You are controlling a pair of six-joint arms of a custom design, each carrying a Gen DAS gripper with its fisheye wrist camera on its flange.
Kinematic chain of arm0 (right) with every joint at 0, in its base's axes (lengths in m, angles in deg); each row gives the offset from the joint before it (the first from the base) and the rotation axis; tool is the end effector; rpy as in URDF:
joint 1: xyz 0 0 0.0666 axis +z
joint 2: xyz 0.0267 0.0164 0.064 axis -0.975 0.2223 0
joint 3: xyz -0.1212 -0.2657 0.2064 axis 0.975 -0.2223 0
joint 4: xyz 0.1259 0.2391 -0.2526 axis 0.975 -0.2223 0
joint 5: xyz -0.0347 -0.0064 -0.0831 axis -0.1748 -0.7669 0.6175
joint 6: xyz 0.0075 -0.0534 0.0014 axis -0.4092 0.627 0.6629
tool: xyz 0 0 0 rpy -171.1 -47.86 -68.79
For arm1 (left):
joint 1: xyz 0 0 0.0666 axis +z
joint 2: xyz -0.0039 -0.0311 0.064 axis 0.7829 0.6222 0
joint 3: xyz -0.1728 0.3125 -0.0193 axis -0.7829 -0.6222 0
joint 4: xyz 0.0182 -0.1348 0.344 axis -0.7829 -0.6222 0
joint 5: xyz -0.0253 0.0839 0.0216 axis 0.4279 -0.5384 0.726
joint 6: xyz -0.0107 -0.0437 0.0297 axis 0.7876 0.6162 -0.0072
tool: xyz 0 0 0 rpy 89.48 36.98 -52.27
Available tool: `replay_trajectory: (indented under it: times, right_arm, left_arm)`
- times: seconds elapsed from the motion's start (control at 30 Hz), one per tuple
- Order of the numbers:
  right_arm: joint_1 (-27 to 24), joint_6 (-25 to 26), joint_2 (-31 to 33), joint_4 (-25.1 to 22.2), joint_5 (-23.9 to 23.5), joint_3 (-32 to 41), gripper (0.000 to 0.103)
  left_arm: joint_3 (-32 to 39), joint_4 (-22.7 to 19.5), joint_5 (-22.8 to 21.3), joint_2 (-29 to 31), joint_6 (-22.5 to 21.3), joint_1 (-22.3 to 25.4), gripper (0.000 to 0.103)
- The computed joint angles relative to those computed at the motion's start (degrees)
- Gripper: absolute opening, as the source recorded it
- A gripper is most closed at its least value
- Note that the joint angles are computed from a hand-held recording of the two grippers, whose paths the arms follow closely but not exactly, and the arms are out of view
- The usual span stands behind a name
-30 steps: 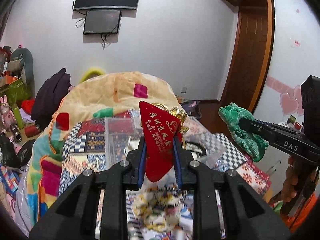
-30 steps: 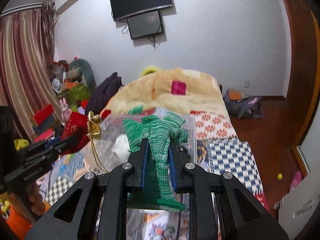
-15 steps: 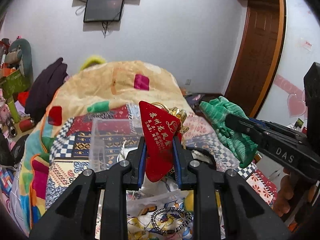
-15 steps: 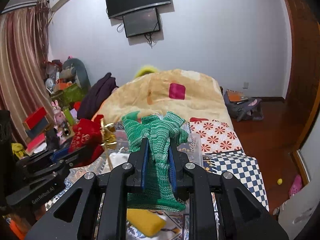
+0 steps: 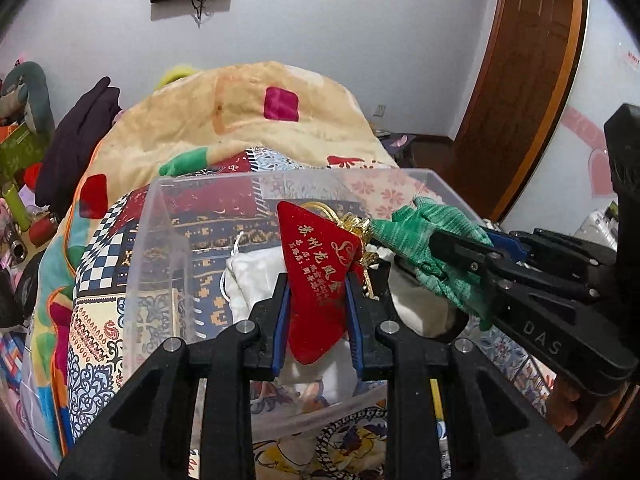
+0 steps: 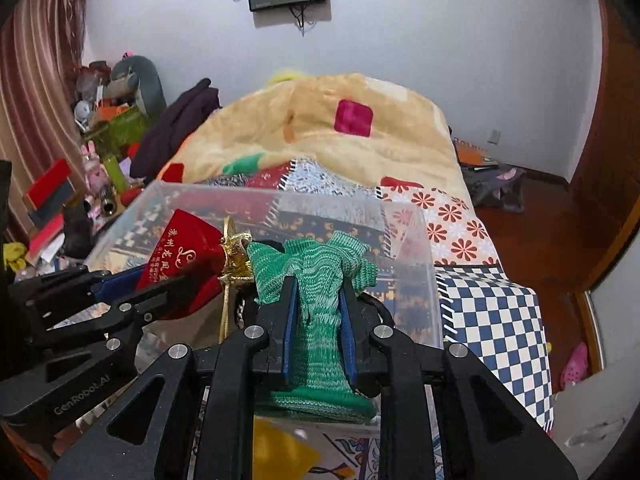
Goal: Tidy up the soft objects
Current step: 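Lower the red pouch and green sock into the clear box, open both grippers, then grasp the floral scrunchie with the left gripper while the right grasps the grey mesh bag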
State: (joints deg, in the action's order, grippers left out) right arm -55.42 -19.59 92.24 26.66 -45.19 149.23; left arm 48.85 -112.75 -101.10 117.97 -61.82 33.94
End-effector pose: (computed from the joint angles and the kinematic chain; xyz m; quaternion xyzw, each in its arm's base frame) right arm 0.6205 0.2552 0.4133 -0.2677 0.8776 0.1502 0.3682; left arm 0.5830 -0.1777 0.3866 -0.0719 0.9181 -0.0383 0.3878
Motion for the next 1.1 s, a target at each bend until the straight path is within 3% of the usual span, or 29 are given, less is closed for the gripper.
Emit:
replay_trajectory:
  times: [0.13, 0.33, 0.87, 1.1]
  right_arm:
    - [-0.1, 0.3, 0.0, -0.7, 0.2, 0.3, 0.024]
    - [-0.7, 0.6, -2.8, 2.7, -0.4, -3.8, 0.052]
    - [-2.2, -1.0, -16.6, 17.0, -2.8, -21.1, 0.080]
    - [-2.5, -1.4, -20.6, 18.2, -5.4, -27.4, 0.080]
  left_arm:
    - [0.0, -0.1, -1.2, -0.1, -0.9, -0.5, 0.028]
    - [-2.1, 1.6, -2.1, -2.1, -1.2, -0.8, 0.046]
    - [-13.6, 9.2, -8.6, -14.4, -1.2, -3.6, 0.089]
    - [-19.9, 9.8, -11.6, -19.2, -1.5, -5.5, 0.098]
